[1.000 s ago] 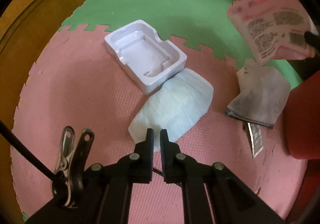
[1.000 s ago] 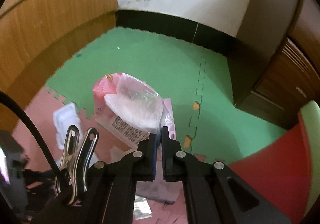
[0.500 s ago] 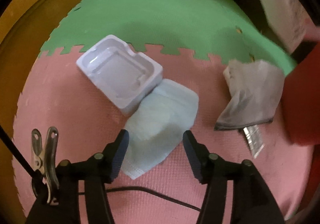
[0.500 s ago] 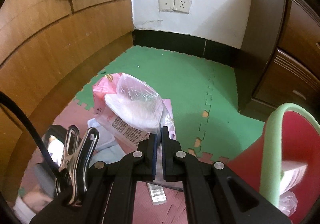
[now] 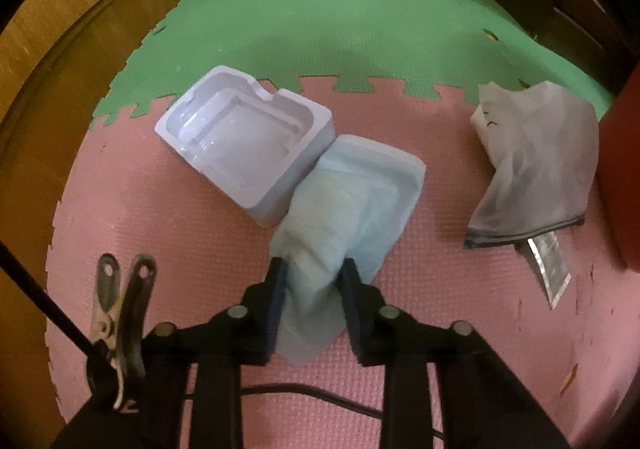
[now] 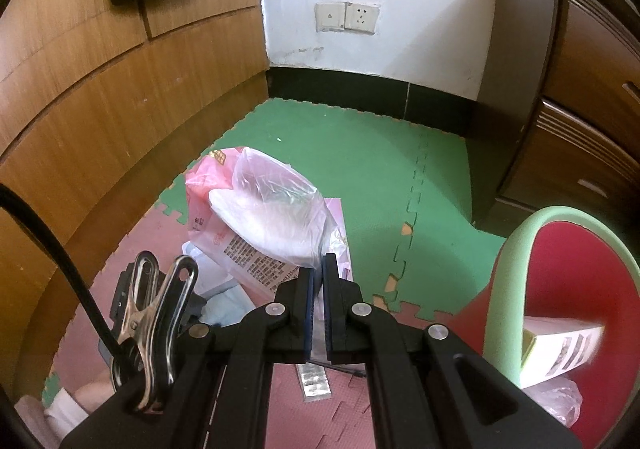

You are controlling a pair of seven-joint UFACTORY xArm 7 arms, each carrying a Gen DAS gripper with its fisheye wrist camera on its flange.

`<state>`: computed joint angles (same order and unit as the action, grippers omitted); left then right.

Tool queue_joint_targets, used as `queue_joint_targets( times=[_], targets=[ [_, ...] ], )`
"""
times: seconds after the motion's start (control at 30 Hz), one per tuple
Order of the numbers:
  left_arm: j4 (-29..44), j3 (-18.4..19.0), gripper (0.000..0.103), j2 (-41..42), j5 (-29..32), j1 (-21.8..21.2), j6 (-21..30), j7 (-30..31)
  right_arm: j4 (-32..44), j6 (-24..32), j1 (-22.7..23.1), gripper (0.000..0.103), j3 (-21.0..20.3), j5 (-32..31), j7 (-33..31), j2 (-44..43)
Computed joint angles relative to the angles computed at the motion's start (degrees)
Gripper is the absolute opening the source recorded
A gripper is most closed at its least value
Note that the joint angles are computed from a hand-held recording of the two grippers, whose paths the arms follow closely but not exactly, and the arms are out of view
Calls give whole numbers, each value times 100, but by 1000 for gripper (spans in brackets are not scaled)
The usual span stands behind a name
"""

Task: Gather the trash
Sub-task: 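Carry the face mask in the left tool and pink bag in the right tool over the bucket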

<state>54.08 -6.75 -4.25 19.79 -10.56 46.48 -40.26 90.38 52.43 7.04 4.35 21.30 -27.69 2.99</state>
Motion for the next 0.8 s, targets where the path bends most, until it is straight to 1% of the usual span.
queue_joint_targets(
  times=[0.13, 0.27, 0.57, 0.77, 0.8],
  targets=[
    [-130, 20, 21, -194, -261, -7, -82, 226, -55, 108, -52, 5, -41, 154, -68, -106],
    [-233, -43, 21, -497, -456, -14, -36, 294, -77, 243, -131, 5, -108, 395, -171, -184],
    [39, -295, 21, -956, -333, -11, 357, -86, -135, 637, -358, 5, -356, 1061, -513, -540],
    [314, -484, 21, -1295, -255, -51, 663, -480, -106, 973, -551, 5, -605, 1454, -712, -755],
    [403, -545, 21, -1341, -202, -54, 775, -554, -102, 1031, -592, 5, -658, 1552, -724, -790]
  ],
)
